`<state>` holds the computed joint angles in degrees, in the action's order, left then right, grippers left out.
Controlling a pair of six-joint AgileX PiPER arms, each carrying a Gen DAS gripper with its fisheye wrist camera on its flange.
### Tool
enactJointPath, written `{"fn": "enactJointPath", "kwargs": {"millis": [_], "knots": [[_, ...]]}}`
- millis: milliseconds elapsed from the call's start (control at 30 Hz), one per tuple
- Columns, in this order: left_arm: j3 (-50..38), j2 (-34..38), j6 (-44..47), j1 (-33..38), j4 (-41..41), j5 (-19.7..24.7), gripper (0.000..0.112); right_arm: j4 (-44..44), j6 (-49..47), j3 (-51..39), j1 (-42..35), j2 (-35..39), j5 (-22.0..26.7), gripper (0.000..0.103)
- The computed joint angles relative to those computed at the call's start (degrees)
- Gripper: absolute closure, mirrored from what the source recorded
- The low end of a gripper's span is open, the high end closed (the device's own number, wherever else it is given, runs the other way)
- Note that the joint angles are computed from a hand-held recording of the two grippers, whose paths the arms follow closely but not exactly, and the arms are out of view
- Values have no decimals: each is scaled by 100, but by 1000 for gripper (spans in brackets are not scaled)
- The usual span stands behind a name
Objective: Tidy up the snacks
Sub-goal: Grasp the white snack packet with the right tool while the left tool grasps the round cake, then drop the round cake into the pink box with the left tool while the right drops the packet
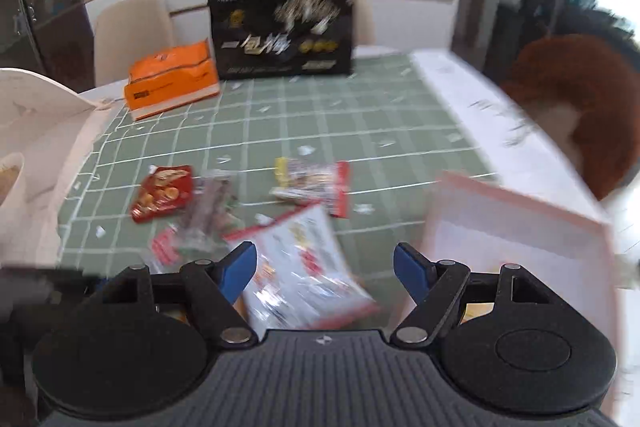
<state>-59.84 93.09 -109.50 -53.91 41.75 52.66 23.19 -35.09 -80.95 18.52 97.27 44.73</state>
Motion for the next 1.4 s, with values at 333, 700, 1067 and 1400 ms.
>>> {"fn": "enactJointPath", "kwargs": {"millis": [333, 700, 1067, 1400], "knots": [[743, -702, -455, 95, 90, -938, 70, -1618, 1278, 43, 1099, 521, -252, 32], [-808, 486, 707, 200, -583, -477, 69, -93, -234, 1662, -447, -1230, 558, 32], [-2423, 1721, 1931, 262, -774, 313, 50, -53, -1190, 3054, -2181, -2281, 135, 32], [-1690, 1213, 1545, -482, -386, -471, 54, 977, -1983, 2920, -3976, -1833, 902, 31]]}}
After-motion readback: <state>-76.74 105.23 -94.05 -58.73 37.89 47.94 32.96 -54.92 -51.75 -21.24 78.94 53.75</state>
